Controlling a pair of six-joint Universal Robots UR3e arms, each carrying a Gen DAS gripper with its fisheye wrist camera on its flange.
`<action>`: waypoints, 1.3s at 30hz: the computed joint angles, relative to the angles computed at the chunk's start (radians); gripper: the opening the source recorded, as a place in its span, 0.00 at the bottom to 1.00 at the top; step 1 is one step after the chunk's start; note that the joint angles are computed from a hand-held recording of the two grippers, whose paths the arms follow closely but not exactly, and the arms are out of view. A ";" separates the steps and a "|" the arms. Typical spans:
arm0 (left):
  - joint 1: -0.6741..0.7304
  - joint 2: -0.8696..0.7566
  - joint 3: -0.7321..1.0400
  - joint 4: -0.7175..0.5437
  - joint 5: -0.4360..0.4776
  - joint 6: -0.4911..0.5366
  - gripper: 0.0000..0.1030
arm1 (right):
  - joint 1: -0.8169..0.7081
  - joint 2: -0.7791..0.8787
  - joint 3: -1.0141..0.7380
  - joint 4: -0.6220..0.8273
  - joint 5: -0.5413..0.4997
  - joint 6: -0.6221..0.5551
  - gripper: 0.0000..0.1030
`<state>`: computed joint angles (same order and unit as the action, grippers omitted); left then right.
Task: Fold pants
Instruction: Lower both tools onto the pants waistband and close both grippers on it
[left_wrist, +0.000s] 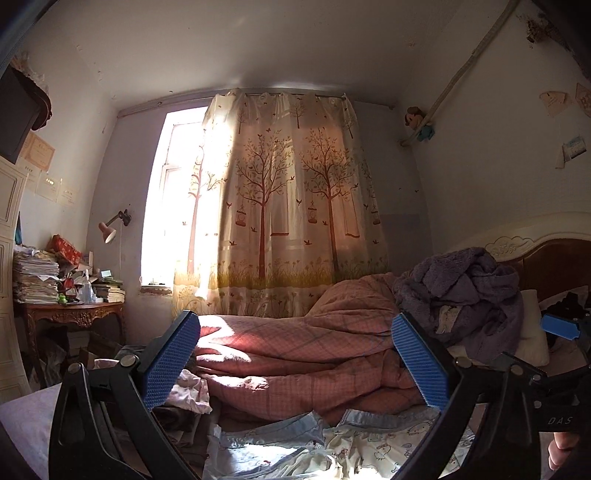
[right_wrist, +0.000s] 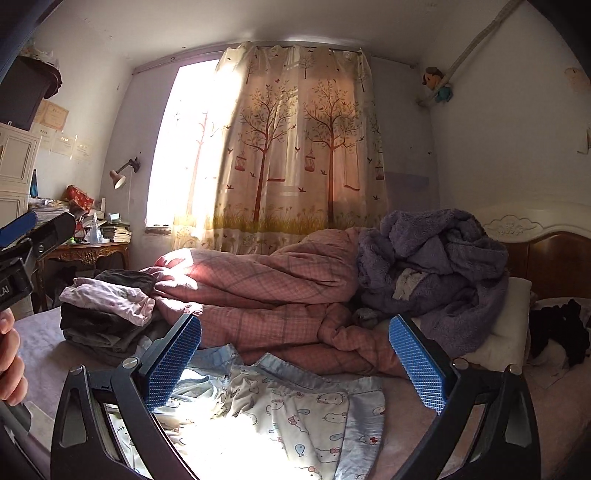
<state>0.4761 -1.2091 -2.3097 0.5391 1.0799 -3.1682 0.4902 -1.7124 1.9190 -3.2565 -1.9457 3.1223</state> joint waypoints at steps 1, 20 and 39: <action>-0.072 -0.069 0.091 -0.039 0.039 0.023 1.00 | -0.020 -0.002 -0.028 0.010 0.017 -0.004 0.99; -0.354 -1.157 1.256 -0.723 0.223 0.135 0.83 | -0.644 0.539 -0.426 -0.093 0.801 0.341 1.00; -0.347 -1.556 2.012 -1.653 0.135 0.192 0.42 | -0.633 0.860 -0.787 0.547 0.845 0.231 0.78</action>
<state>0.1287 -2.7652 -0.2979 -1.1144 1.2153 -2.9766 -0.1424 -0.8524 1.1315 -2.7094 -1.1003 3.3536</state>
